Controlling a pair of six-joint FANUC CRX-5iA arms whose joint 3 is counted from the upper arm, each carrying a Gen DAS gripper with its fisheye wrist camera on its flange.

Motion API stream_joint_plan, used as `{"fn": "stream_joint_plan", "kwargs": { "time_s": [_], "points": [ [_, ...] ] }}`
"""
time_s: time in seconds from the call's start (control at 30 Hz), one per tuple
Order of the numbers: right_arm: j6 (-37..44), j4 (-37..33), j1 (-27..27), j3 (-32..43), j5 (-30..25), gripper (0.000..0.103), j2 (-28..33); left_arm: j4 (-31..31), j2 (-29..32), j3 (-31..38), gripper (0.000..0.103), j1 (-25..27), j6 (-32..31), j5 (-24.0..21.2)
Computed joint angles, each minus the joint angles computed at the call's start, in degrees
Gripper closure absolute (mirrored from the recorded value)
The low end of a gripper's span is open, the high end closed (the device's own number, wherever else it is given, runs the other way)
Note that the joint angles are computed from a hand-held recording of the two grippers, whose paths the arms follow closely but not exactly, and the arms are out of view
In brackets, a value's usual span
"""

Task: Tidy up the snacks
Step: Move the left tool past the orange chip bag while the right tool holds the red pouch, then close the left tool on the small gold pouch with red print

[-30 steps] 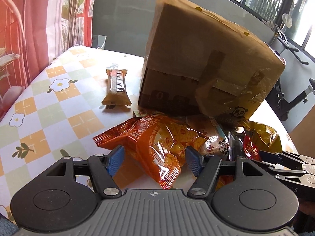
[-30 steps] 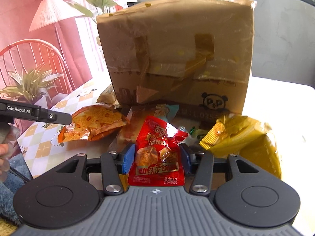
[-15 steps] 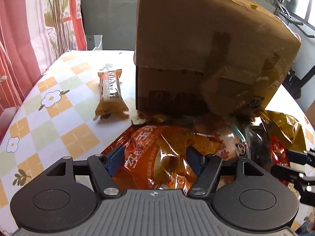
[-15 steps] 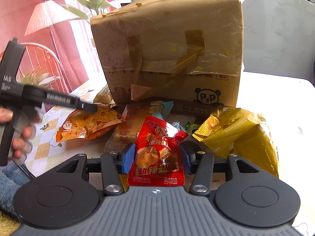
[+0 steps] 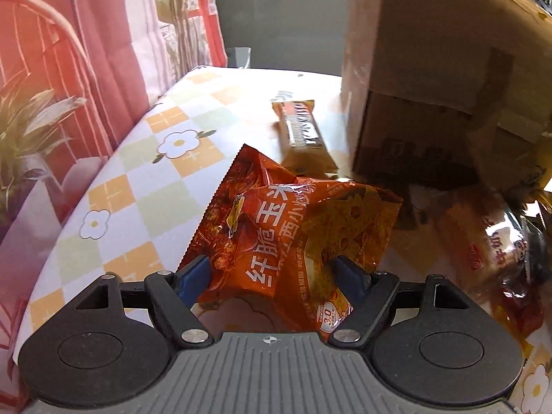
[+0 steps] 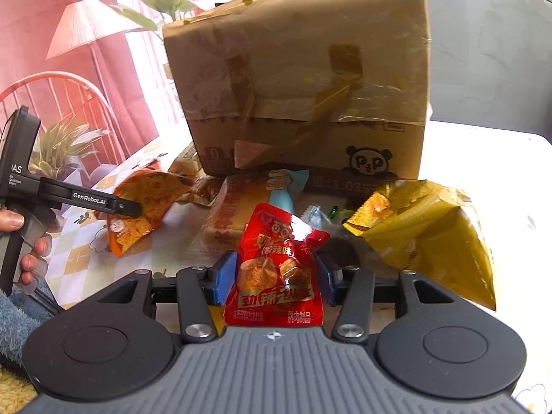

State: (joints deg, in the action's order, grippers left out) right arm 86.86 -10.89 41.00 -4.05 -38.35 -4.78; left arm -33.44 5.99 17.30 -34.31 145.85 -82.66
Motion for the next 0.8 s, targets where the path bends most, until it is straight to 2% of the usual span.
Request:
{"fn": "stream_joint_plan", "kwargs": {
  "time_s": [0.17,0.23,0.3,0.37,0.43,0.6,0.7,0.8],
  "points": [
    [0.4,-0.9,-0.3,0.3,-0.3,0.052,0.2,-3.0,0.2,1.5,0.026,0.6,2.0,-4.7],
    [1.1,-1.3,-0.3,0.5,-0.4,0.052,0.2,-3.7,0.2,2.5,0.033,1.0,2.4,-5.7],
    [1.2,-1.4,-0.4,0.5,-0.2,0.052,0.1,-5.1,-0.3,3.2,0.039,0.4,2.2,-4.6],
    [0.8,-1.3,-0.5,0.4,-0.1,0.052,0.1,-6.0,-1.2,3.2,0.040,-0.6,0.1,-0.7],
    [0.4,-1.3,-0.6,0.4,-0.1,0.052,0.2,-5.0,-1.4,2.7,0.044,-0.9,-4.4,5.7],
    [-0.1,-0.7,-0.3,0.3,-0.3,0.052,0.2,4.8,0.3,0.5,0.057,2.1,-21.6,20.7],
    [-1.1,0.3,-0.2,0.2,-0.5,0.052,0.3,9.6,1.9,-1.5,0.061,5.1,-26.2,26.4],
    [-2.3,1.8,0.1,0.1,-0.7,0.052,0.4,15.5,3.4,-2.9,0.069,8.8,-29.0,28.5]
  ]
}}
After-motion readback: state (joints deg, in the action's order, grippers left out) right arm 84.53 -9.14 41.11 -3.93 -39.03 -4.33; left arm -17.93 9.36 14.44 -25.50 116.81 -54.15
